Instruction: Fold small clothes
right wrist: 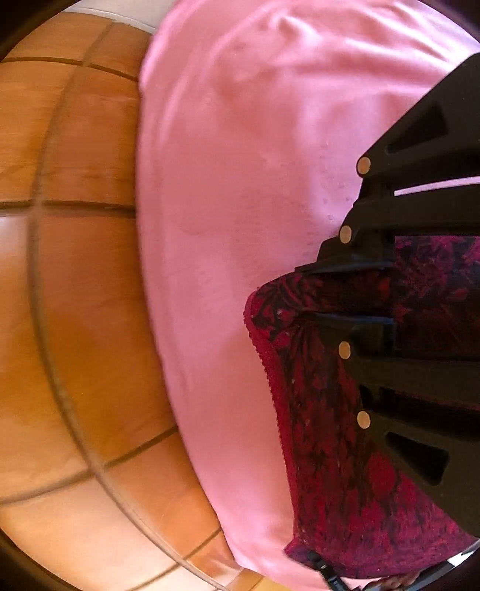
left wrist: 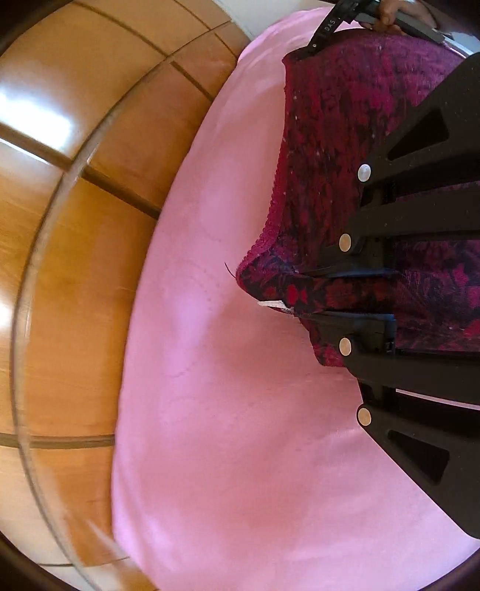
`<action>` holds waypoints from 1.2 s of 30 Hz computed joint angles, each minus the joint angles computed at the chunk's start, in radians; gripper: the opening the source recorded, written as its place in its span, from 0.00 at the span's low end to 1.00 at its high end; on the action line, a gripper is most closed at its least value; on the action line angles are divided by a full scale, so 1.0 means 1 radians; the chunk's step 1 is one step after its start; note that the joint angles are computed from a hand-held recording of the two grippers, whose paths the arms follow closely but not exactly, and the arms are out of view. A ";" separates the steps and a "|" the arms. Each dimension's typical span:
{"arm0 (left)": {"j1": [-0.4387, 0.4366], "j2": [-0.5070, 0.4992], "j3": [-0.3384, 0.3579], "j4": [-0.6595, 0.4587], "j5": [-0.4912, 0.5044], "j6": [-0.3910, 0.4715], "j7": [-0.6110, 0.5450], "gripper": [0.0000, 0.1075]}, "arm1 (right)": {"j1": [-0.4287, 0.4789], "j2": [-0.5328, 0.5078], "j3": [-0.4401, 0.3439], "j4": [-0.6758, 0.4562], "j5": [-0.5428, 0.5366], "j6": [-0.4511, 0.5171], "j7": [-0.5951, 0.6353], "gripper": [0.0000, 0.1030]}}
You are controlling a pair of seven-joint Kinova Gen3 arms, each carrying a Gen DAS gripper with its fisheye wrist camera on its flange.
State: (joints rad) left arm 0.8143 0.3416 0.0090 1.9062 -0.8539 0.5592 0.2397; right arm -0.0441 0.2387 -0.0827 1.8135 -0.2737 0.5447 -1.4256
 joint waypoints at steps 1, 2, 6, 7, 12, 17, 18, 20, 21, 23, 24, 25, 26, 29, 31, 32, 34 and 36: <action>0.006 0.001 -0.003 0.001 -0.007 0.003 0.007 0.11 | 0.007 0.004 -0.002 -0.005 -0.009 0.008 0.007 0.17; -0.006 0.001 0.012 -0.004 -0.002 0.011 -0.002 0.12 | 0.007 0.008 -0.001 -0.015 -0.006 0.020 0.009 0.18; -0.017 -0.050 0.059 0.016 -0.031 0.051 0.064 0.21 | -0.042 -0.026 0.085 -0.015 -0.065 0.041 0.047 0.45; 0.026 -0.058 0.042 0.018 -0.056 0.091 0.105 0.25 | -0.069 -0.039 0.120 -0.006 -0.100 0.029 0.076 0.47; 0.240 -0.094 0.032 0.051 -0.211 0.295 0.290 0.33 | -0.243 -0.202 0.295 0.127 -0.242 -0.026 0.247 0.52; 0.268 -0.063 0.185 0.063 -0.241 0.393 0.356 0.33 | -0.150 -0.334 0.143 0.239 -0.381 0.057 0.427 0.52; 0.261 -0.044 0.194 0.052 -0.218 0.396 0.342 0.33 | -0.127 -0.347 0.097 0.258 -0.381 0.061 0.432 0.52; 0.228 -0.033 0.210 0.069 -0.206 0.354 0.364 0.33 | -0.108 -0.351 0.004 0.306 -0.333 0.021 0.402 0.52; 0.224 -0.031 0.202 0.080 -0.208 0.336 0.380 0.33 | -0.103 -0.341 -0.028 0.324 -0.307 -0.017 0.379 0.53; 0.210 -0.026 0.208 0.075 -0.199 0.338 0.373 0.33 | -0.114 -0.314 -0.036 0.341 -0.303 -0.059 0.350 0.53; 0.211 -0.027 0.210 0.067 -0.189 0.345 0.371 0.33 | -0.126 -0.308 -0.012 0.339 -0.326 -0.055 0.353 0.53; 0.219 -0.032 0.212 0.060 -0.184 0.361 0.379 0.33 | -0.145 -0.304 0.030 0.330 -0.365 -0.036 0.366 0.52; 0.238 -0.041 0.216 0.059 -0.190 0.383 0.400 0.33 | -0.147 -0.308 0.054 0.321 -0.387 -0.008 0.372 0.52; 0.297 -0.064 0.246 0.072 -0.238 0.444 0.453 0.33 | -0.135 -0.361 0.051 0.329 -0.373 0.009 0.380 0.53; 0.346 -0.063 0.279 0.086 -0.291 0.490 0.493 0.33 | -0.165 -0.408 0.090 0.350 -0.395 0.043 0.417 0.56; 0.369 -0.059 0.299 0.090 -0.314 0.498 0.507 0.33 | -0.177 -0.438 0.101 0.368 -0.405 0.054 0.435 0.56; 0.384 -0.036 0.316 0.079 -0.350 0.476 0.515 0.33 | -0.207 -0.488 0.120 0.403 -0.421 0.072 0.454 0.56; 0.395 0.002 0.322 0.051 -0.354 0.457 0.489 0.33 | -0.216 -0.537 0.086 0.448 -0.393 0.054 0.422 0.56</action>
